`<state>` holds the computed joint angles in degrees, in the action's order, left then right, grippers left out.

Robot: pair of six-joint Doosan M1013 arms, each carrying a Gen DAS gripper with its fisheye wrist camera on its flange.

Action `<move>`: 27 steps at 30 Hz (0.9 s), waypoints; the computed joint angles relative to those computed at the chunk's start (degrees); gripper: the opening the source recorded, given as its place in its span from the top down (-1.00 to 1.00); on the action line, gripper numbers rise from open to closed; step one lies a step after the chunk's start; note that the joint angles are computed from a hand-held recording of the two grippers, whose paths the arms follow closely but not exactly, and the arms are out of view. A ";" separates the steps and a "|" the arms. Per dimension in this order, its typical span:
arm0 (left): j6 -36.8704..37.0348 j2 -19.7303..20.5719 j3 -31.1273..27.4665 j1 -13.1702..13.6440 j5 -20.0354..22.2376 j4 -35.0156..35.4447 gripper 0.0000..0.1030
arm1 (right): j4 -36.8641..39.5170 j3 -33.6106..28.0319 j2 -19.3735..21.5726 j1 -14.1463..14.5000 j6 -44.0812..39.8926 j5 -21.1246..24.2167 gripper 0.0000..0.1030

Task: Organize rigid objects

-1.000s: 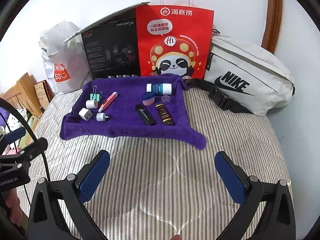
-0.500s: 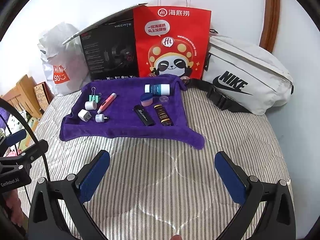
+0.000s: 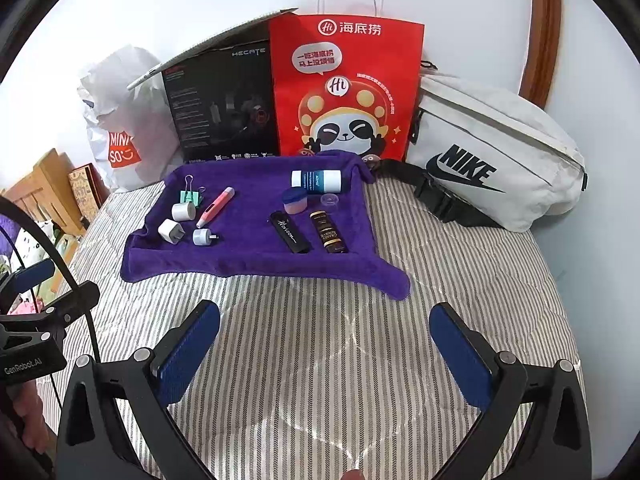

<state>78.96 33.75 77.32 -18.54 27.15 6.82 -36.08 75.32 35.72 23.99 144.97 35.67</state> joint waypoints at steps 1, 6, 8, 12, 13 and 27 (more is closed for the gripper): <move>0.12 0.00 0.02 0.01 -0.04 -0.06 -0.97 | 0.17 -0.02 0.01 -0.01 -0.19 -0.04 -1.00; 0.26 0.04 -0.03 0.04 0.03 -0.08 -0.97 | 0.24 -0.08 0.08 -0.02 -0.18 0.16 -1.00; 0.18 0.04 -0.04 0.05 0.11 -0.03 -0.97 | 0.54 -0.20 0.14 -0.05 -0.32 0.24 -1.00; -0.20 -0.01 0.05 0.12 0.09 0.15 -0.98 | 0.40 -0.16 0.13 -0.08 -0.34 0.12 -1.00; -0.30 0.00 0.05 0.09 0.12 0.30 -0.97 | 0.32 -0.14 0.14 -0.08 -0.31 0.05 -1.00; -0.47 0.02 0.10 0.06 0.47 0.53 -0.97 | 0.57 -0.30 0.24 0.00 -0.61 0.14 -1.00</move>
